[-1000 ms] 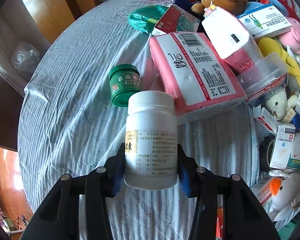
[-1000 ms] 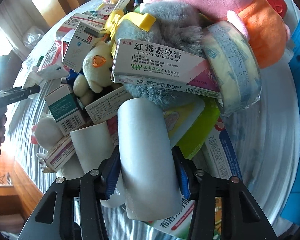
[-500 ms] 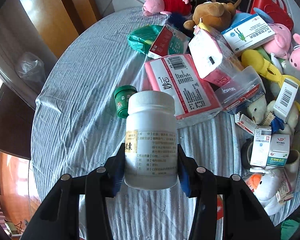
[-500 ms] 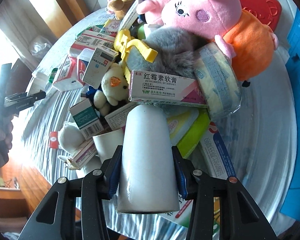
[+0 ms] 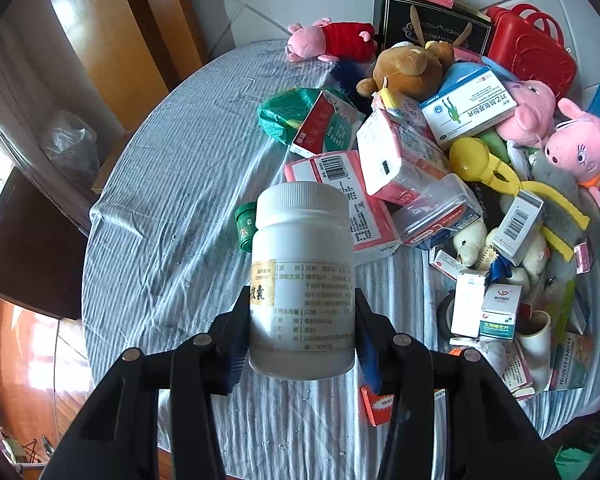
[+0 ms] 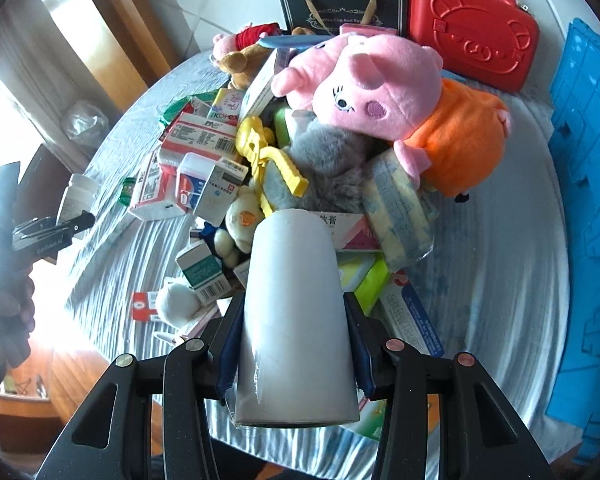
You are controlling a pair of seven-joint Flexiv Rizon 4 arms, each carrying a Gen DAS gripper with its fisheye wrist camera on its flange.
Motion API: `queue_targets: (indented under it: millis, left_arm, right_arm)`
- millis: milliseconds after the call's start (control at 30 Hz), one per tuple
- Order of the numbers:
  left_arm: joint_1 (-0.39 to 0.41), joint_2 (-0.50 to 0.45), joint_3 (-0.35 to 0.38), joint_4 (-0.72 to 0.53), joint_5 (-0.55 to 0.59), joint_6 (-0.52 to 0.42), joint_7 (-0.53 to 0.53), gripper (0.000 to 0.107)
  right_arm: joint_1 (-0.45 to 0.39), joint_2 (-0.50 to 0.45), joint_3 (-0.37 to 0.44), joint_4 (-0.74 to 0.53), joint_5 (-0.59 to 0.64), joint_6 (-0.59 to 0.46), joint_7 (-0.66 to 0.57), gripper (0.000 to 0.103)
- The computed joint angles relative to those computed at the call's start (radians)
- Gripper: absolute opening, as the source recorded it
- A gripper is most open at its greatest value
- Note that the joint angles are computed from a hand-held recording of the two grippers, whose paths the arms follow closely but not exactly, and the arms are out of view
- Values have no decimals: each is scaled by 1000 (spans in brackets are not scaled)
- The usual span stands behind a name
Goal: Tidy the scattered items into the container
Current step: 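Carry the pill bottle with the left tool while the right tool carries the paper roll to the crate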
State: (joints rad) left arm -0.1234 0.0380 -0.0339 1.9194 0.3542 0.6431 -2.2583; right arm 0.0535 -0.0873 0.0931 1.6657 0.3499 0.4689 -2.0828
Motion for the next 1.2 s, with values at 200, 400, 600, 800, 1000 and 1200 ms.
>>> queue_targets:
  millis: [200, 400, 600, 800, 1000, 1200]
  left_arm:
    - [-6, 19, -16, -68, 13, -56, -6, 45]
    - [-18, 21, -39, -143, 32, -97, -14, 45]
    - [-37, 7, -51, -212, 40, -120, -33, 45]
    - [-50, 8, -55, -258, 63, -131, -74, 45]
    - [-66, -22, -65, -325, 75, -176, -107, 45]
    - [-95, -54, -71, -405, 112, -213, -130, 45]
  right_arm:
    - [-4, 18, -9, -61, 30, -43, 10, 45]
    - [-20, 26, -26, -152, 100, -106, 12, 45]
    - [-38, 24, -38, -226, 133, -164, 6, 45]
    - [-47, 10, -41, -287, 138, -183, -17, 45]
    - [-55, -9, -38, -348, 145, -199, -42, 45]
    - [-71, -40, -36, -419, 163, -231, -77, 45]
